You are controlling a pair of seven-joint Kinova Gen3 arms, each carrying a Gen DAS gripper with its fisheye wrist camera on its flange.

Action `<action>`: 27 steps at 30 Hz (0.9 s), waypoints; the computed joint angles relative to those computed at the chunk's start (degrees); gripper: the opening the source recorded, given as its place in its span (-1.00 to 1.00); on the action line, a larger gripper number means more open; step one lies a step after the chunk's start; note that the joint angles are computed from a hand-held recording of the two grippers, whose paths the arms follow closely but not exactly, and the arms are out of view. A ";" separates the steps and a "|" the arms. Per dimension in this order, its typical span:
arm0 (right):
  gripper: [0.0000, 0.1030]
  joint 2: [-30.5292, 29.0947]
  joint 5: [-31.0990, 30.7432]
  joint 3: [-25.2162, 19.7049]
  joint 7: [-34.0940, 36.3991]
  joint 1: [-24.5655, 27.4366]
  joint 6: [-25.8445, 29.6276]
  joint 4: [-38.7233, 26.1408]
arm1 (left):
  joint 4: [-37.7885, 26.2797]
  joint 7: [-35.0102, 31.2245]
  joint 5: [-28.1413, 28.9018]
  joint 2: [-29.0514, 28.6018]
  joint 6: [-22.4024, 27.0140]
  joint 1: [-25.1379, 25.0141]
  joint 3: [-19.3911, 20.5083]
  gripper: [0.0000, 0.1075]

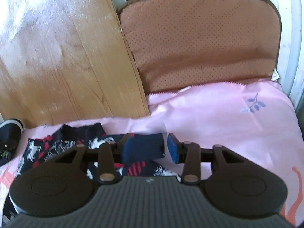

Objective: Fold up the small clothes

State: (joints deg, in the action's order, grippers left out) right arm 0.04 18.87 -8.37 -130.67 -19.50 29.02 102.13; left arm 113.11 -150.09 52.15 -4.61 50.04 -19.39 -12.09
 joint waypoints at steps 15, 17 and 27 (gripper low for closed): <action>-0.84 4.87 5.38 -30.68 -21.87 30.46 -7.80 2.92 | 6.25 -6.06 -0.54 -0.38 -10.73 2.71 2.03 -0.59; -0.85 1.83 10.04 -30.91 -24.58 29.31 -8.81 3.80 | 5.74 -5.61 -0.33 0.20 -10.06 2.66 1.27 -0.74; -0.85 -4.49 22.07 -33.67 -42.78 27.83 -3.41 10.55 | 5.52 -8.35 2.43 1.27 -7.24 0.25 1.09 -0.80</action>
